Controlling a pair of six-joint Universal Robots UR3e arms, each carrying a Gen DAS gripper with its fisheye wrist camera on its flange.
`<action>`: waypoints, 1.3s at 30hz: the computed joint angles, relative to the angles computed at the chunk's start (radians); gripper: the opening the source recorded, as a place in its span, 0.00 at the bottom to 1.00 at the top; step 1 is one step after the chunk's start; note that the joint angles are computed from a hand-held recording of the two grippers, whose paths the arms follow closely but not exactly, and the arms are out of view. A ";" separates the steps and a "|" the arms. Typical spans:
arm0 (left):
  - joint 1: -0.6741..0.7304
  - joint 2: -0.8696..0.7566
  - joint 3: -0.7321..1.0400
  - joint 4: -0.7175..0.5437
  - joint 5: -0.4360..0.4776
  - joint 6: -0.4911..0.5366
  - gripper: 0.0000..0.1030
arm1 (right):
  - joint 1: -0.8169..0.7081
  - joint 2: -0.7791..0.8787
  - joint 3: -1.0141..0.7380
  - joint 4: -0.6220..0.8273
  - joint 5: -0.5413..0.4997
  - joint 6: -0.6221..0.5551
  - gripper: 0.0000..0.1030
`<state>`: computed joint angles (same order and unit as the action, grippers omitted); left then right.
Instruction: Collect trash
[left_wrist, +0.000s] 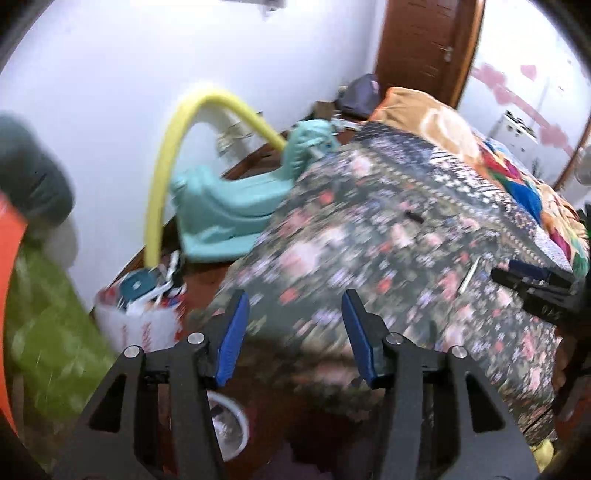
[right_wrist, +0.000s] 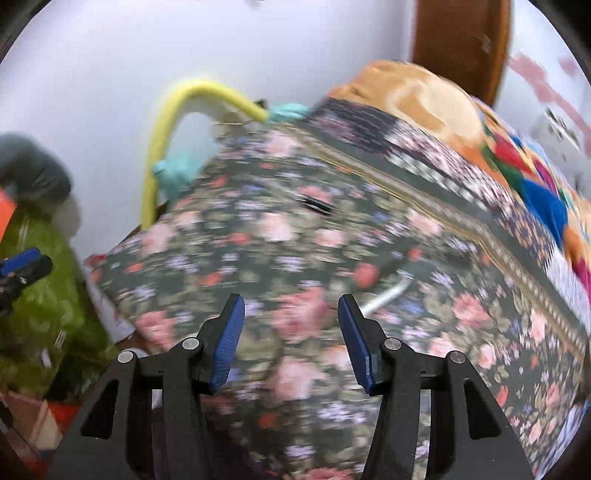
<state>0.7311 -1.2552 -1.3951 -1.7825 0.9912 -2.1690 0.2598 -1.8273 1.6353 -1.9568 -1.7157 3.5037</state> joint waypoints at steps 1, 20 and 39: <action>-0.068 -0.030 0.009 0.052 0.015 -0.056 0.50 | -0.065 -0.039 0.048 -0.008 0.037 -0.013 0.47; -0.754 -0.776 0.495 0.425 0.175 -0.410 0.50 | -0.557 -0.143 0.426 -0.168 0.417 -0.123 0.47; -0.799 -0.866 0.464 0.315 0.196 -0.285 0.19 | -0.311 -0.111 0.479 -0.312 0.069 -0.159 0.18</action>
<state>-0.0676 -2.1217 -0.9315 -1.4678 1.1870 -2.4540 -0.0515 -1.9383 2.1147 -2.2691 -1.6468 3.3449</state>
